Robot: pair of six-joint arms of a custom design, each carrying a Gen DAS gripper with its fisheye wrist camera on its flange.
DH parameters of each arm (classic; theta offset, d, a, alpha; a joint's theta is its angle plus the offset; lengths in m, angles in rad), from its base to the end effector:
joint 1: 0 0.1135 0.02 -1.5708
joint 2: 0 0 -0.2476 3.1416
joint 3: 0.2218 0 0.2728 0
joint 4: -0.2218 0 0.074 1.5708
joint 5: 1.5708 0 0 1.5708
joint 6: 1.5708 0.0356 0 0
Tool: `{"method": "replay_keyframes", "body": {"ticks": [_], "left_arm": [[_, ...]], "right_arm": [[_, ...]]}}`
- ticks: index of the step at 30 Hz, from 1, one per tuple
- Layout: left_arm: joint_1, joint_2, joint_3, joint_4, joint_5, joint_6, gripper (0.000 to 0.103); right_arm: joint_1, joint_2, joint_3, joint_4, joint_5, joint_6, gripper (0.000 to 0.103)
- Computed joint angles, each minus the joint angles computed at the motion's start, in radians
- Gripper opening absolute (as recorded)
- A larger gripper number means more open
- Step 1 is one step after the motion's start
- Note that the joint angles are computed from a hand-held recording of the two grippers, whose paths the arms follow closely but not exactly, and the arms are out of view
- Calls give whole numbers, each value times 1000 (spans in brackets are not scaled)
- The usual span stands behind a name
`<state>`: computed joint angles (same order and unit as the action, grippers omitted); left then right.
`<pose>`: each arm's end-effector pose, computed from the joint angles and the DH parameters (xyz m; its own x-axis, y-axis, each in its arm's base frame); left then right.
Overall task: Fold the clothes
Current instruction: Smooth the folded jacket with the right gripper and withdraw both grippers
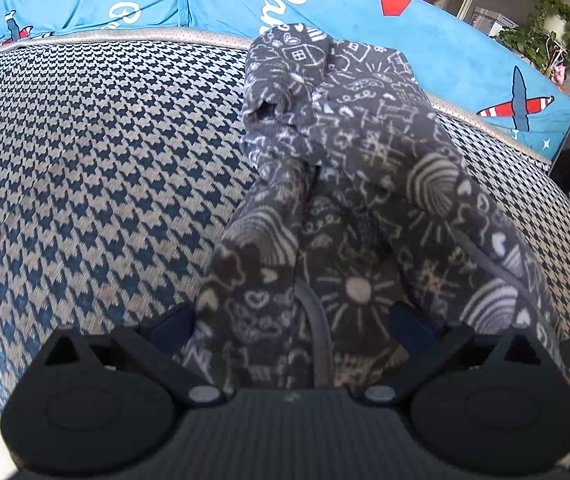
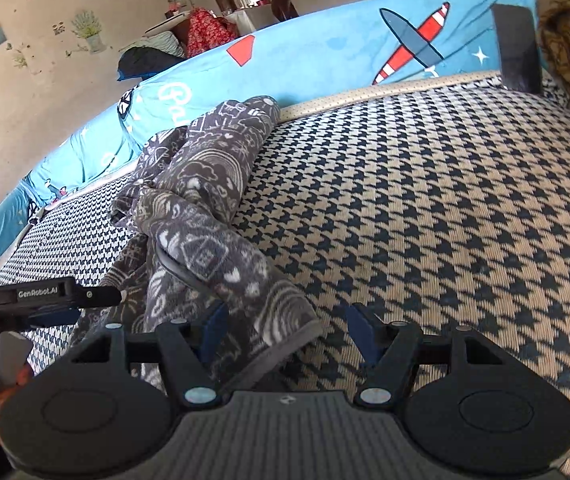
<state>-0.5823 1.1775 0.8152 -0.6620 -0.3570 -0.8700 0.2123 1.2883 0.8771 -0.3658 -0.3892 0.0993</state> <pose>0.2165 -0.1277 0.2123 -0.7380 -0.3715 -0.5633 -0.3109 0.9281 -0.2047 0.2857 0.0754 0.2249 -0.7276 -0.0630 -0.6831 -0.3892 0.8579 0.3354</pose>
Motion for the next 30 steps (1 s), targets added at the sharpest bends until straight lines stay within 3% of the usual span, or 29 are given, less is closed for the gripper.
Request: {"method": "replay_keyframes", "body": {"ticks": [13,18,25,30], "left_arm": [[-177,-32,-85,-35,-160,-96,103],[-199,-29,-102,-16,-189,-100,103],[-228,-19,-113,-8,-231,-116,103],[-239,-37,-127,-8,-244,-128,103]], "right_arm": [[51,59,-71,183,40,-11,65],[103,52,-133,296,119,-45,63],[122,46,-157,331,164,-67,30],[111,14,-174,339,135,-56,10]]}}
